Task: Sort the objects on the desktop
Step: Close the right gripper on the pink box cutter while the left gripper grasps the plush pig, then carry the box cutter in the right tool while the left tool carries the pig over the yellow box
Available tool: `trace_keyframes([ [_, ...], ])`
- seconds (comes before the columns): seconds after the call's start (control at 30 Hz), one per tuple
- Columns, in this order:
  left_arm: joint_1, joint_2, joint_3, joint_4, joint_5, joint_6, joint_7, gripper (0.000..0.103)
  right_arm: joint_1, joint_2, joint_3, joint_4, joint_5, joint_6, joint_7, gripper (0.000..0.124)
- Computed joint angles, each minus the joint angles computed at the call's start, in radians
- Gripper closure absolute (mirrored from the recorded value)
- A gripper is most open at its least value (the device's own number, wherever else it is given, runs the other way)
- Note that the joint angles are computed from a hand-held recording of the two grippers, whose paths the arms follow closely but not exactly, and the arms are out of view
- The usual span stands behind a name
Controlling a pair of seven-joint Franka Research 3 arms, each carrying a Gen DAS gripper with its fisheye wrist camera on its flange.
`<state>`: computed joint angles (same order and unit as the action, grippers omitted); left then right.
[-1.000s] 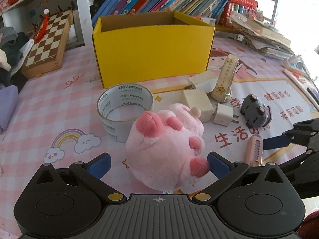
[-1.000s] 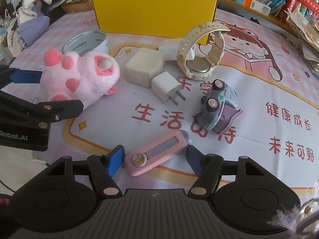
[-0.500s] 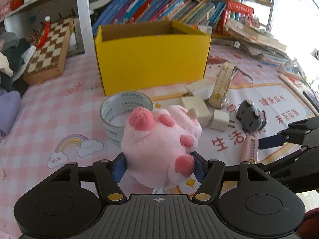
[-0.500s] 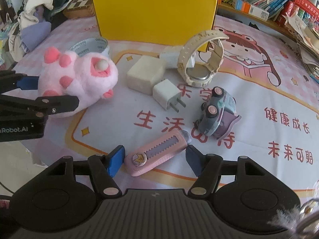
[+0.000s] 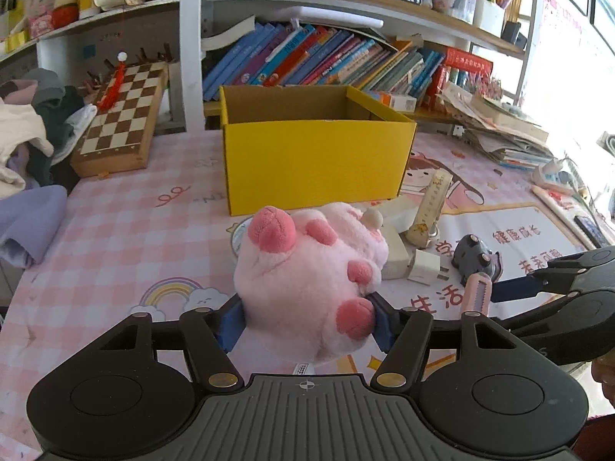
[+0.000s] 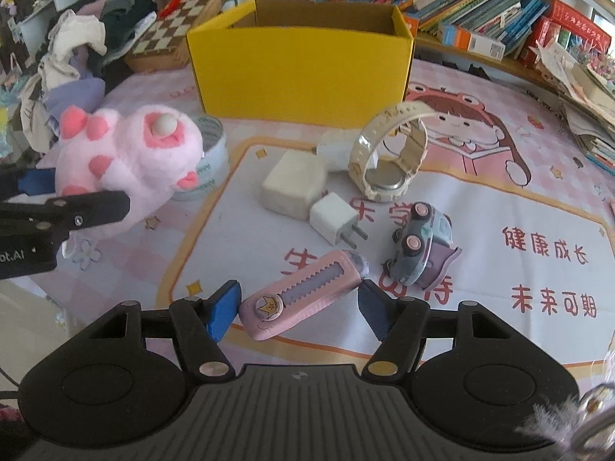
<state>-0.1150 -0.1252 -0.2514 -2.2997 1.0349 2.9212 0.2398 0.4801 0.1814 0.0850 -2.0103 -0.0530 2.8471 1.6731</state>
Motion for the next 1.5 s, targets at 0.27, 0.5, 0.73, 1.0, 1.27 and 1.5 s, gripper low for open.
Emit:
trace_keyframes([
  [0.27,0.024,-0.058,-0.014,-0.041,0.051,0.036,-0.021,0.039,0.015,-0.041,-0.005,-0.03,-0.054,0.037,0.071,0.059],
  [0.5,0.047,-0.078,-0.033,-0.047,0.096,0.047,-0.036,0.039,0.015,-0.04,0.008,-0.012,-0.073,0.04,0.064,0.059],
  [0.73,0.052,-0.058,-0.033,-0.013,0.113,0.03,-0.046,0.039,0.007,-0.015,0.009,0.035,-0.046,0.042,0.022,0.058],
  [1.0,0.037,-0.006,-0.018,0.072,0.198,-0.013,-0.114,0.039,-0.017,0.046,0.019,0.134,0.042,0.045,-0.117,0.058],
  [1.27,0.002,0.074,0.024,0.187,0.214,-0.047,-0.087,0.038,-0.056,0.136,0.031,0.303,0.153,0.006,-0.283,0.058],
  [1.5,-0.025,0.155,0.061,0.306,0.211,-0.064,-0.045,0.038,-0.093,0.255,0.052,0.522,0.239,-0.061,-0.448,0.058],
])
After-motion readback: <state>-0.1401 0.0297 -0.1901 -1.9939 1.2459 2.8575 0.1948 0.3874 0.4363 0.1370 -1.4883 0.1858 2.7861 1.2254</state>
